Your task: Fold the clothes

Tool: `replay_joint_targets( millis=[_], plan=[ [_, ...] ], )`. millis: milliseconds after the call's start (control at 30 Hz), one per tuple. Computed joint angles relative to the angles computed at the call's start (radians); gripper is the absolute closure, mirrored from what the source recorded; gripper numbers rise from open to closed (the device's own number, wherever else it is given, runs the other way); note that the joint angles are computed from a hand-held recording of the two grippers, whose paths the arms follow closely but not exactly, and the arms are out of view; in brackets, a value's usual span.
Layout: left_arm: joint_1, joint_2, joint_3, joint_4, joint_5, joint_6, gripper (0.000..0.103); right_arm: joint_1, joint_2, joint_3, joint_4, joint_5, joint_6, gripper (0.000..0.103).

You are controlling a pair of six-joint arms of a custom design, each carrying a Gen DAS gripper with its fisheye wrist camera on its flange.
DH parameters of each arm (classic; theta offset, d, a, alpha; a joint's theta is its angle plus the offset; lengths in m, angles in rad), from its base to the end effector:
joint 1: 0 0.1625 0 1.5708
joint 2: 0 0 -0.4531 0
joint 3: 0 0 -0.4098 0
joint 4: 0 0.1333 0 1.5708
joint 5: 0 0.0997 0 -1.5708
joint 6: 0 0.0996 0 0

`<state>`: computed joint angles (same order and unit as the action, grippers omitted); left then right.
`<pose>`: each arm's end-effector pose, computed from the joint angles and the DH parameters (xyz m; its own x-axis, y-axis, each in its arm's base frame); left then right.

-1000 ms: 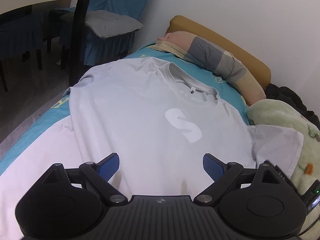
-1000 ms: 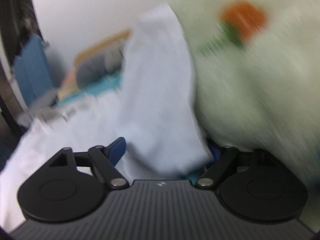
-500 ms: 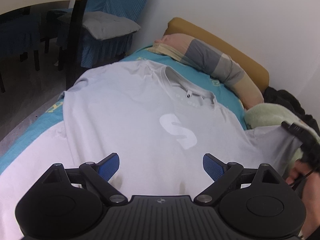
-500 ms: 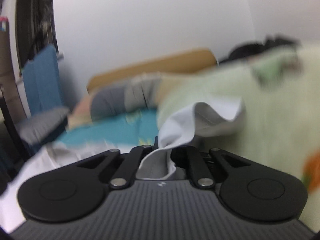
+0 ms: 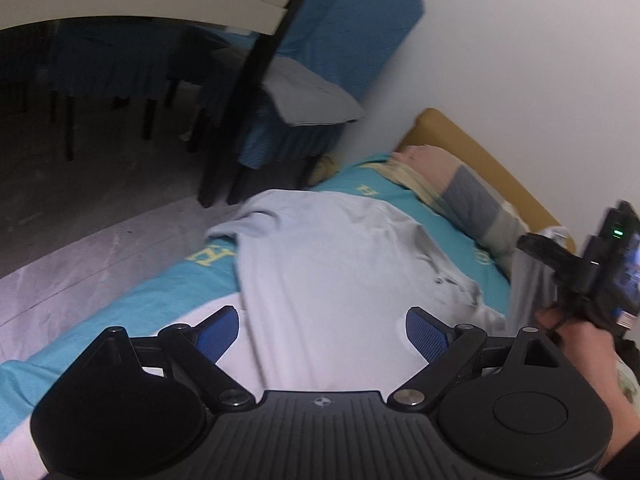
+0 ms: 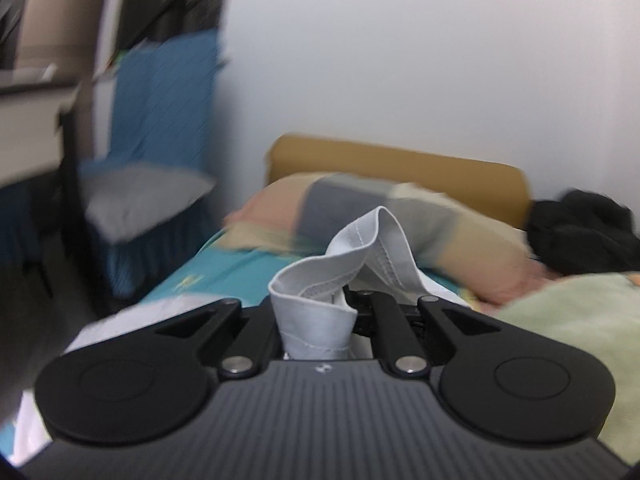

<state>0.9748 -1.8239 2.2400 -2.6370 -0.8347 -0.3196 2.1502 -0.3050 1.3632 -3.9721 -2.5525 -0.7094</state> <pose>-0.0507 -0.4313 0.4371 -0.9392 -0.1313 -0.3172 0.1598 0.6505 -0.7425 0.4308 -0.5661 0.0261 -0.6088 0.1604 0.7770 -0.6855 0.3867 -0.6169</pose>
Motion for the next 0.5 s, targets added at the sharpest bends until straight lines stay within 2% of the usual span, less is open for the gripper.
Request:
replay_joint_targets(
  millis=[200,233,267,300,333,400,500],
  plan=[
    [0.050,0.061,-0.018,0.042,-0.021,0.010,0.011,-0.052,0.104,-0.119,0.221,0.002,0.203,0.093],
    [0.058,0.070,-0.022,0.041,-0.028,0.014,0.012,-0.061,0.096,-0.101,0.254,0.019,0.250,0.089],
    [0.061,0.079,-0.021,0.029,-0.027,0.021,0.012,-0.070,0.084,-0.080,0.291,0.038,0.302,0.064],
    [0.062,0.087,-0.019,0.015,-0.021,0.028,0.012,-0.080,0.063,-0.047,0.333,0.068,0.368,0.044],
    [0.064,0.092,-0.018,0.009,-0.022,0.032,0.012,-0.086,0.045,-0.018,0.345,0.095,0.408,0.013],
    [0.065,0.100,-0.018,0.004,-0.029,0.037,0.012,-0.087,0.011,0.041,0.329,0.132,0.448,0.011],
    [0.058,0.101,-0.010,0.001,-0.035,0.049,0.012,-0.065,-0.048,0.146,0.266,0.145,0.462,0.011]
  ],
)
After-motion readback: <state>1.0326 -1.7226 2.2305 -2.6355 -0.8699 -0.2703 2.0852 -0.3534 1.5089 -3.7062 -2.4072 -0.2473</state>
